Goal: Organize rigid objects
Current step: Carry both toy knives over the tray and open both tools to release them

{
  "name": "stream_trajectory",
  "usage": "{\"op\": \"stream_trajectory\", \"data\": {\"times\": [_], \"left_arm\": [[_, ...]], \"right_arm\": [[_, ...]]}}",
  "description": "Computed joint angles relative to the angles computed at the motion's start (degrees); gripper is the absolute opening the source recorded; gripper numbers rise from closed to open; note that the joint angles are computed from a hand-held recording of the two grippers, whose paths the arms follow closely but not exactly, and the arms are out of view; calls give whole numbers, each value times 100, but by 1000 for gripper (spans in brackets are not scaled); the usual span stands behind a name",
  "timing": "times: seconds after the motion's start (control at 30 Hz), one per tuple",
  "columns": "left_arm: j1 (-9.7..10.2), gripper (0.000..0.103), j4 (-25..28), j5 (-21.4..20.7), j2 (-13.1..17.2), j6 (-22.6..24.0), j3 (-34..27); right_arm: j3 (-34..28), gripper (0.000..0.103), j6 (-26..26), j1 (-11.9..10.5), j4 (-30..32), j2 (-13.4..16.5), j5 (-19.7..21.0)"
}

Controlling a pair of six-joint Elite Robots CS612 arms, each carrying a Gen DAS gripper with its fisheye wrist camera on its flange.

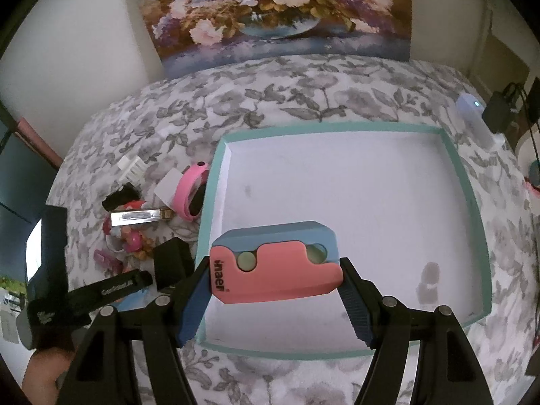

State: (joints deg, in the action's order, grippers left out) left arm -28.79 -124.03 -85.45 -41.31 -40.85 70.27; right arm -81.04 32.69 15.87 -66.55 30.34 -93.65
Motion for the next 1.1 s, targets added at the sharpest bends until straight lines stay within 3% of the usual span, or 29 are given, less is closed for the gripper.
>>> {"op": "stream_trajectory", "data": {"times": [0.27,0.43,0.73,1.1], "left_arm": [[-238,75,-931,573,-436,197,483],[-437,75,-1453,703,-554,664,612],[-634,75,-1607,461,-412,1675,377],[-966,75,-1741,548,-196,2556,255]], "right_arm": [[-154,74,223,-87,39,82,97],[-314,74,492,-188,194,167,64],[-681,74,1075,-416,665,341,-102],[-1067,74,1487,-614,1221,475,-576]]}}
